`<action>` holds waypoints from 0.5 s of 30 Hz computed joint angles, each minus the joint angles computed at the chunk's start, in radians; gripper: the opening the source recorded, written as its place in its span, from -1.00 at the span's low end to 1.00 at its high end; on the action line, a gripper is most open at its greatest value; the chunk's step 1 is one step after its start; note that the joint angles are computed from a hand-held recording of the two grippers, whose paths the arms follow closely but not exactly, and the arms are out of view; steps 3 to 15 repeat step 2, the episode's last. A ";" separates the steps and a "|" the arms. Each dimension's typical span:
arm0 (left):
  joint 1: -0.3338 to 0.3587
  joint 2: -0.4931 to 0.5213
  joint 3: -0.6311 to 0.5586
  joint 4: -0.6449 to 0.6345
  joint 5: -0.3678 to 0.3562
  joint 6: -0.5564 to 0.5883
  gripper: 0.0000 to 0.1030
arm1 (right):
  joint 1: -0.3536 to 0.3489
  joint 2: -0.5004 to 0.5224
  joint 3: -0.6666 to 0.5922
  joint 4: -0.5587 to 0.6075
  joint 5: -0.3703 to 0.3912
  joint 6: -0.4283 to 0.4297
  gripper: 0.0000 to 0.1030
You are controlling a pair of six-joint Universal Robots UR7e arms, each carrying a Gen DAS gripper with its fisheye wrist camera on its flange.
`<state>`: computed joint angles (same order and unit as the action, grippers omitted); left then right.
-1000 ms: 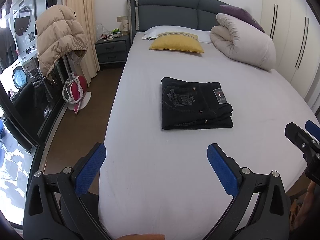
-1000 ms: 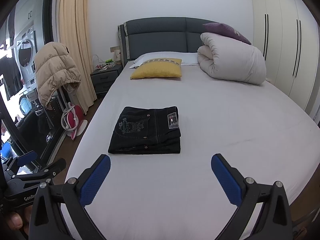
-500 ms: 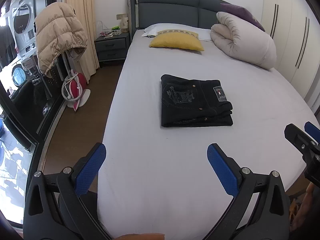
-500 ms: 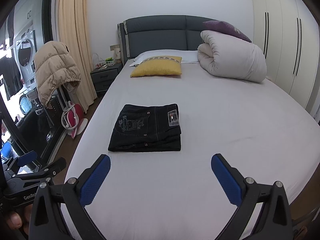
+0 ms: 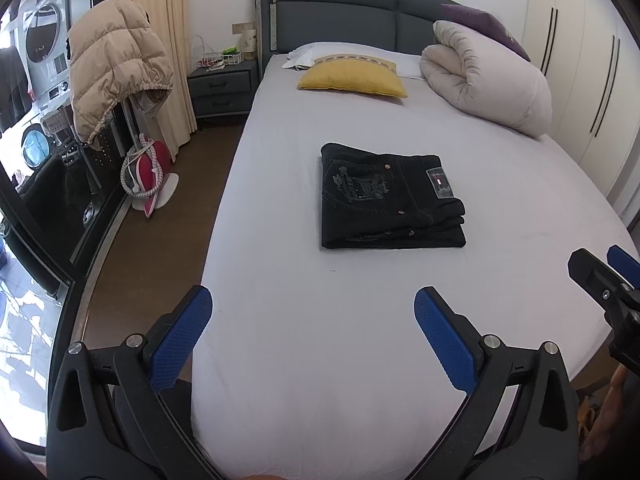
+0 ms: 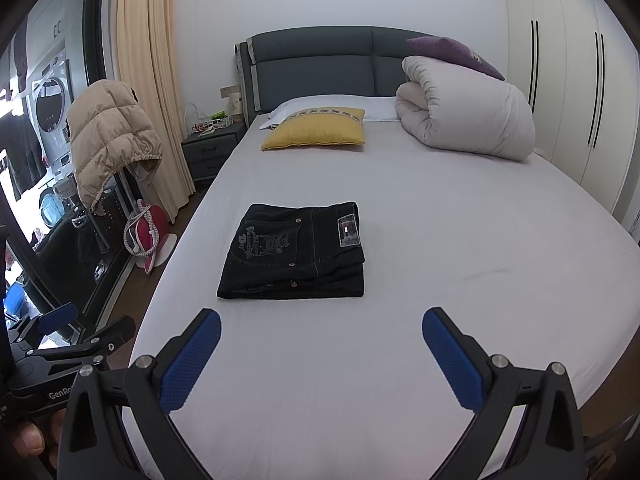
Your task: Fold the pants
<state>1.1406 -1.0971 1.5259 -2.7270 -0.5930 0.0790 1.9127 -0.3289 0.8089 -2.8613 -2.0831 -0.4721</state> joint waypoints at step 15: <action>0.000 0.002 -0.003 -0.001 0.001 0.001 1.00 | 0.000 0.006 -0.016 0.010 -0.001 0.001 1.00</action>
